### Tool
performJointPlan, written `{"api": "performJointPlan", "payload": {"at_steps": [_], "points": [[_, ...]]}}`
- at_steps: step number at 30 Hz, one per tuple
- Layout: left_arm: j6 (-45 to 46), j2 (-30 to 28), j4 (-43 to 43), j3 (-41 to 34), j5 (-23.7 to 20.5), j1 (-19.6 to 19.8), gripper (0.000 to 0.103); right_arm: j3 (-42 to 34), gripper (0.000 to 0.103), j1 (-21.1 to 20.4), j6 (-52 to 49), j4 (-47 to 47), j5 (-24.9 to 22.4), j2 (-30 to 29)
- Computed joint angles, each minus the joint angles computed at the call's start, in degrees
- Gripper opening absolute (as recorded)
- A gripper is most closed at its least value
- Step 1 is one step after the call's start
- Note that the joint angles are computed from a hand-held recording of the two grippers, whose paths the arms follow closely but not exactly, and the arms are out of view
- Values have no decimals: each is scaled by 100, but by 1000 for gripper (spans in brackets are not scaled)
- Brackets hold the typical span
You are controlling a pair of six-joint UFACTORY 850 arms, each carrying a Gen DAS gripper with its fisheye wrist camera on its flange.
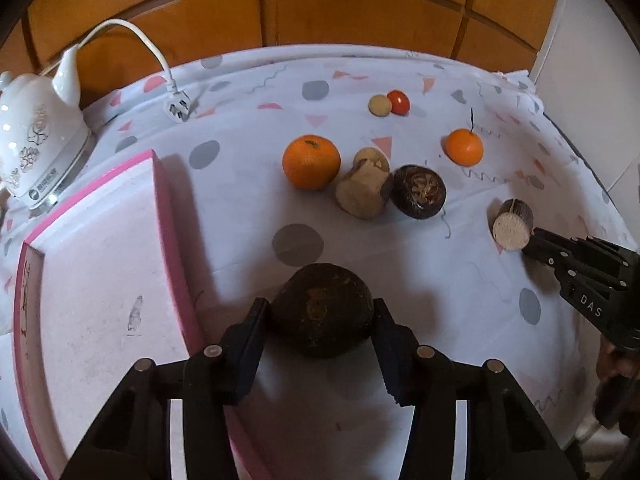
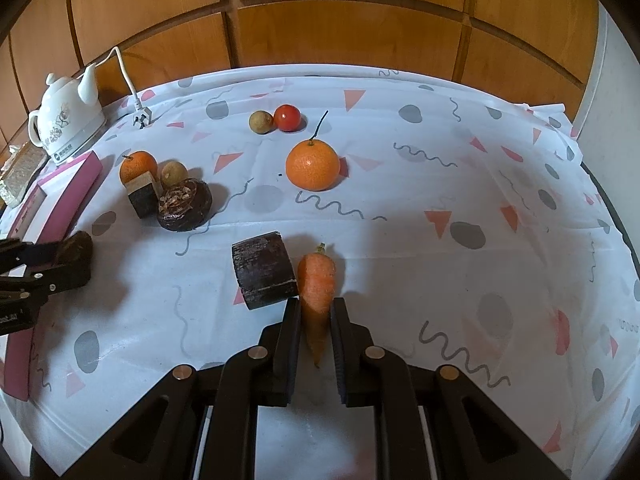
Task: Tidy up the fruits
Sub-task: 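Carry the dark fruit into the pink tray with the left tool while the right tool drops the carrot there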
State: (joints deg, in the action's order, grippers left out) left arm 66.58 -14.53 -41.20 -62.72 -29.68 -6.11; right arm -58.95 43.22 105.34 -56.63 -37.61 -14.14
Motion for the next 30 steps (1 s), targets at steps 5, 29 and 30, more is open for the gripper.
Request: {"api": "performJointPlan", "payload": {"at_steps": [5, 29, 30], "points": [[582, 265, -983, 299, -160, 198, 50, 133, 14, 109, 276, -182, -54, 154], [305, 700, -1925, 598, 982, 1470, 51, -1787, 14, 745, -1140, -259, 1480, -739], [243, 686, -1870, 601, 1044, 1484, 52, -1970, 14, 743, -1407, -54, 1547, -880]]}}
